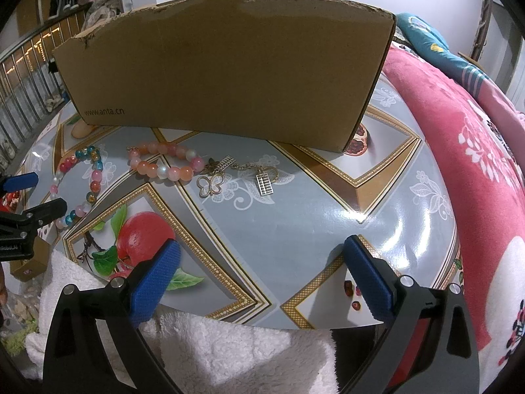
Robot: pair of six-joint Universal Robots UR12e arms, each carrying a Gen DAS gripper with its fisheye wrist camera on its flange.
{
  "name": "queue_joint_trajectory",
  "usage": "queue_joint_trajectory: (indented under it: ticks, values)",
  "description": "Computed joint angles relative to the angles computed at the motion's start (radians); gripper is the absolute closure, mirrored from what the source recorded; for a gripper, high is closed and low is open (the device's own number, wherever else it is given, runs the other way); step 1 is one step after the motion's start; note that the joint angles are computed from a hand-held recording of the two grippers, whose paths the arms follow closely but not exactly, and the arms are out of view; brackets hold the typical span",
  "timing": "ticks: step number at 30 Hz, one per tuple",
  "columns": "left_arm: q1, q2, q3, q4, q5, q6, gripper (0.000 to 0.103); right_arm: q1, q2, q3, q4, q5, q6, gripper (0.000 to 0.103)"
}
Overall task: Organize jewelry
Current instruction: 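Grasp the multicoloured bead bracelet with the left tool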
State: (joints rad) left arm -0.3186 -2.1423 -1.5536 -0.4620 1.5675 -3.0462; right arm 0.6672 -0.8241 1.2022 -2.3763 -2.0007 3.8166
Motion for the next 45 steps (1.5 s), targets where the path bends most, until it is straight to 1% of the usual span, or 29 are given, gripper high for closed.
queue_joint_trajectory:
  ticks: [10,17,25,28,29,31,32,34,35,37,39,40,41,42,43,44,45]
  values:
    - [-0.001,-0.001,0.004,-0.018,0.003,-0.001,0.007,0.001,0.002,-0.004,0.008,-0.003,0.001,0.006]
    - [-0.001,-0.006,0.023,-0.055,0.004,-0.002,0.007,0.001,0.004,-0.007,0.009,-0.004,0.002,0.006]
    - [-0.001,-0.006,0.023,-0.053,0.002,-0.003,0.007,0.0,0.0,0.004,-0.009,-0.008,-0.004,0.006]
    - [-0.001,-0.006,0.021,-0.049,0.002,-0.002,0.007,-0.001,-0.004,0.008,-0.014,0.008,-0.012,0.006]
    - [-0.001,-0.006,0.02,-0.042,0.0,-0.001,0.007,-0.004,-0.008,0.013,-0.024,0.025,-0.02,0.006]
    - [0.002,-0.004,0.013,-0.024,-0.011,0.005,0.007,-0.003,-0.014,0.021,-0.047,0.026,-0.024,0.006]
    - [0.004,-0.003,0.009,-0.014,-0.015,0.005,0.007,0.0,-0.018,0.03,-0.081,0.012,-0.034,0.006]
    - [0.007,0.0,0.0,0.012,-0.025,-0.006,0.007,0.001,-0.026,0.051,-0.167,0.02,-0.072,0.006]
    - [0.008,0.002,-0.005,0.028,-0.028,-0.012,0.007,0.001,-0.029,0.059,-0.213,0.036,-0.093,0.006]
    - [0.014,0.007,-0.02,0.069,-0.048,-0.021,0.007,-0.004,-0.031,0.071,-0.311,0.097,-0.139,0.01]
    - [0.023,0.013,-0.036,0.115,-0.088,-0.024,0.008,-0.015,-0.027,0.072,-0.378,0.191,-0.162,0.016]
    - [0.026,0.016,-0.044,0.145,-0.107,-0.022,0.008,-0.023,-0.023,0.069,-0.397,0.245,-0.163,0.019]
    - [0.029,0.017,-0.049,0.165,-0.119,-0.019,0.009,-0.029,-0.019,0.064,-0.402,0.283,-0.159,0.026]
    - [0.031,0.018,-0.053,0.181,-0.13,-0.015,0.011,-0.037,-0.011,0.053,-0.402,0.332,-0.145,0.032]
    - [0.032,0.017,-0.054,0.193,-0.143,-0.008,0.019,-0.044,-0.003,0.044,-0.396,0.366,-0.133,0.036]
    - [0.033,0.017,-0.054,0.197,-0.148,-0.003,0.023,-0.053,0.007,0.029,-0.382,0.41,-0.12,0.044]
    - [0.033,0.014,-0.049,0.193,-0.149,0.003,0.027,-0.058,0.014,0.02,-0.374,0.434,-0.114,0.051]
